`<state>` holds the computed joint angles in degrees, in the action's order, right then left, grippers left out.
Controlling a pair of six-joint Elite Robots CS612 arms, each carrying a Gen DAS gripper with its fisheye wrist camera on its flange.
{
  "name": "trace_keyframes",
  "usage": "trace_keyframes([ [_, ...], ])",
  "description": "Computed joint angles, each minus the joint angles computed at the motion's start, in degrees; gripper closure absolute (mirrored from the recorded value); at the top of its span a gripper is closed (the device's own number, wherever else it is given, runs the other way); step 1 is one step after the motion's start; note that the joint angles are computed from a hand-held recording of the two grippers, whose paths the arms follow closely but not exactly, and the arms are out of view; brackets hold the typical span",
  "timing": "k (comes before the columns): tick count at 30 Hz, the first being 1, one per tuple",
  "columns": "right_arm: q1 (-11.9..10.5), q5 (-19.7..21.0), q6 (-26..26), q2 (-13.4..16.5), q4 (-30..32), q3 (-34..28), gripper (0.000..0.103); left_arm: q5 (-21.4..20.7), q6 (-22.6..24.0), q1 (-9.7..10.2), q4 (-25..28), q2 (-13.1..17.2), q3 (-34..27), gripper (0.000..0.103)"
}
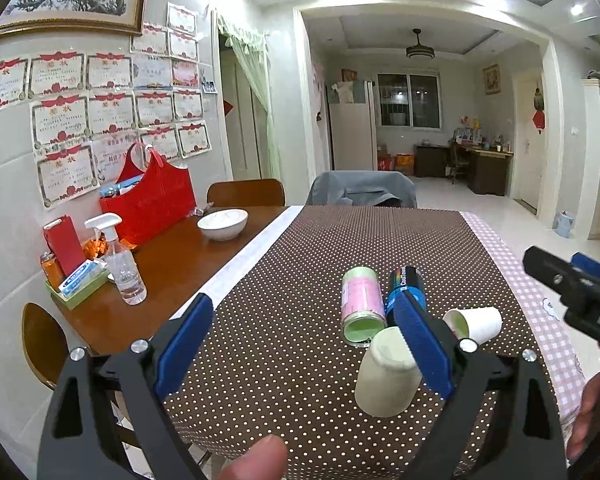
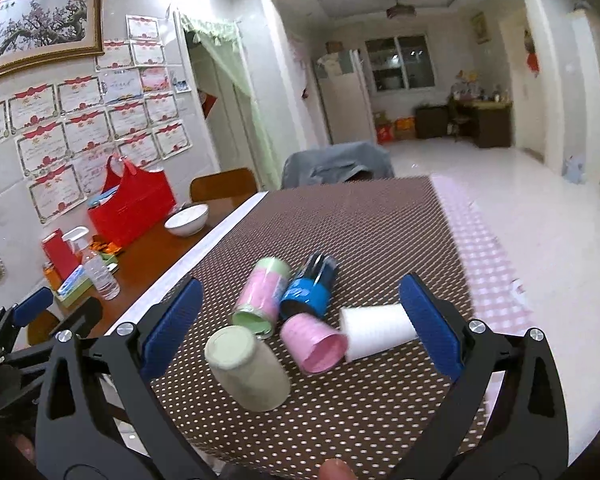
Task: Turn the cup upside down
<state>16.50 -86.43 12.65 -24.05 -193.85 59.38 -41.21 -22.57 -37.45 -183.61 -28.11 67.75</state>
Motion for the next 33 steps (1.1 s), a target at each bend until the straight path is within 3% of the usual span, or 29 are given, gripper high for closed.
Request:
trace_keyframes([
  [7, 0.65, -3.26, -2.16, -1.68, -3.03, 3.25, 0.006, 1.43, 1.86, -0.89, -2.16, -0.54, 0.63, 0.013],
  [33, 1.15, -3.66, -2.48, -2.26, -4.18, 4.48, 0.006, 2.54, 2.87, -1.87, -5.04, -1.32, 2.13, 0.013],
])
